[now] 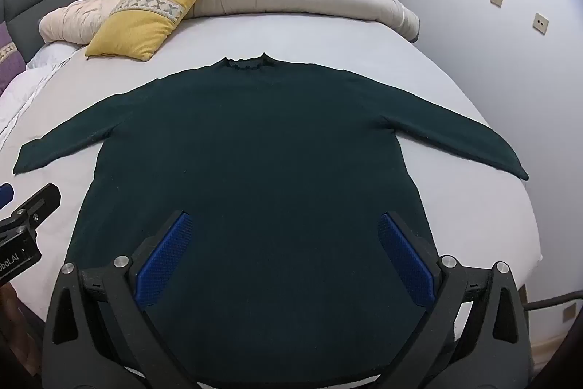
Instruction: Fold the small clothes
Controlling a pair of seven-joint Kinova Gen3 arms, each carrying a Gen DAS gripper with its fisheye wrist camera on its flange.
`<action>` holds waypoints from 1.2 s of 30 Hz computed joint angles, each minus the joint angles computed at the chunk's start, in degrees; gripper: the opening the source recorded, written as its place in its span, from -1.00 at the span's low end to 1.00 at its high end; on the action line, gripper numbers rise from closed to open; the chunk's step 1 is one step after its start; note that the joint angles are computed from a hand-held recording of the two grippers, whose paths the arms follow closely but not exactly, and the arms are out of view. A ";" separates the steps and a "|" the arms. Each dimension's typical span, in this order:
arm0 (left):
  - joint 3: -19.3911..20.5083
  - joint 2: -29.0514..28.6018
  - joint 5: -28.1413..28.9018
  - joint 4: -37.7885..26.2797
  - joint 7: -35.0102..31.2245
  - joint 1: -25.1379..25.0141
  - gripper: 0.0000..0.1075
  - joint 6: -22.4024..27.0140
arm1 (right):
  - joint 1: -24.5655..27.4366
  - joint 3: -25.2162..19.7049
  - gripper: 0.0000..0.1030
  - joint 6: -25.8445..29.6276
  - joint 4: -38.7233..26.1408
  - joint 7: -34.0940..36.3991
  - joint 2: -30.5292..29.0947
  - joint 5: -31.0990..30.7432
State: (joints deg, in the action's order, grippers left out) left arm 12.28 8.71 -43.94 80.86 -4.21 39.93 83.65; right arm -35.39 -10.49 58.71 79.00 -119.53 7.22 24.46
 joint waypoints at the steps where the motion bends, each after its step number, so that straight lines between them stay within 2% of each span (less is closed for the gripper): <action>1: -0.09 -0.19 0.06 0.29 -0.26 -0.15 0.92 -0.31 | 0.11 0.00 1.00 -0.13 0.00 0.13 0.00 -0.34; 4: 0.36 1.12 -2.05 -1.03 -0.15 1.33 0.92 2.59 | 0.06 0.02 1.00 -0.25 0.13 0.30 0.03 -0.10; 7: 0.00 1.57 -2.24 -1.30 0.16 1.94 0.92 2.91 | 0.02 -0.15 1.00 -0.14 0.91 0.09 -0.71 0.04; 22: -0.27 1.09 -1.79 -1.08 -0.26 1.82 0.92 2.51 | -1.66 -0.72 1.00 -0.66 2.06 -3.13 0.20 2.08; 36: -0.29 1.19 -1.82 -1.16 -0.29 1.96 0.92 2.66 | -1.66 -0.53 1.00 -0.67 2.36 -2.64 0.13 1.69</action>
